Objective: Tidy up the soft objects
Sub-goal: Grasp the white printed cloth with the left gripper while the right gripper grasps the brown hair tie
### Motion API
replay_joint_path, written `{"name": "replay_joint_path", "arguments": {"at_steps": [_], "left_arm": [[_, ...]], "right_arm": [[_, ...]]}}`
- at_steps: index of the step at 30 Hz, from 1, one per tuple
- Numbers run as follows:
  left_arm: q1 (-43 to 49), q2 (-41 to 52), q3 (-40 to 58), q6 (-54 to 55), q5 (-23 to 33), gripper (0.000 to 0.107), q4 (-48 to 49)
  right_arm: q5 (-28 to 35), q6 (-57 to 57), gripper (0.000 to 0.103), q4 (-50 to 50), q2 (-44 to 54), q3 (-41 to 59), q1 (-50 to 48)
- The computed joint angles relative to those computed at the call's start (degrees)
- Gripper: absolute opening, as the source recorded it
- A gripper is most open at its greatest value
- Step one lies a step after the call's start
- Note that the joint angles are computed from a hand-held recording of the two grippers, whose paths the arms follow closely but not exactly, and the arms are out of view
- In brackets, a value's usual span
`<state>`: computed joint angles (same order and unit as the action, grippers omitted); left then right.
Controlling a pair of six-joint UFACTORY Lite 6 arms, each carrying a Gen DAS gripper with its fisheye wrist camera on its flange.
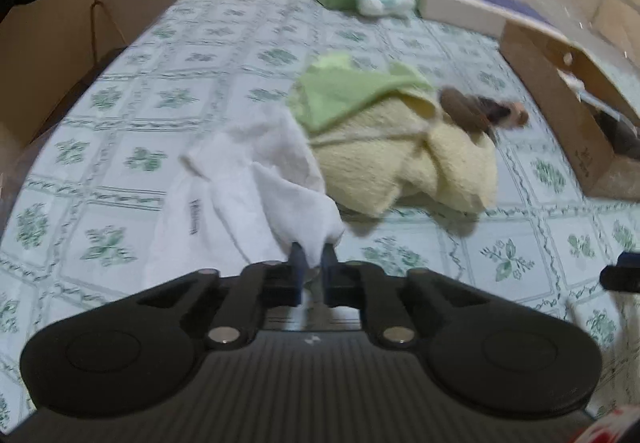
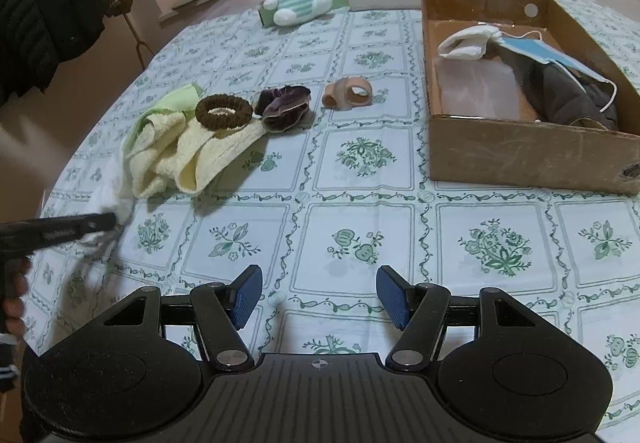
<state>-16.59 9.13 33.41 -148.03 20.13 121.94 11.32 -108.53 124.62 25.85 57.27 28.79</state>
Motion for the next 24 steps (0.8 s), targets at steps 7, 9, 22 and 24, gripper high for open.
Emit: {"name": "replay_joint_path", "arguments": {"at_steps": [7,9,22,24], "left_arm": [[13.2,-17.3,-10.8,7.9,-3.8,0.003,-4.9],[17.4,-18.7,-11.7,8.2,-4.9,0.003,-3.7],[1.6,-5.3,-2.1,4.3,-0.4,0.06,-0.3],[-0.8,0.4,2.1,6.9,1.3,0.06,-2.4]], "right_arm": [[-0.1,3.2,0.063,-3.2,2.7,2.4,0.1],[0.0,3.6,0.063,-3.6,3.4,3.0,0.3],[-1.2,7.0,0.063,-6.7,5.9,6.9,0.1],[-1.4,6.1,0.063,-5.9,6.1,7.8,0.0]]}}
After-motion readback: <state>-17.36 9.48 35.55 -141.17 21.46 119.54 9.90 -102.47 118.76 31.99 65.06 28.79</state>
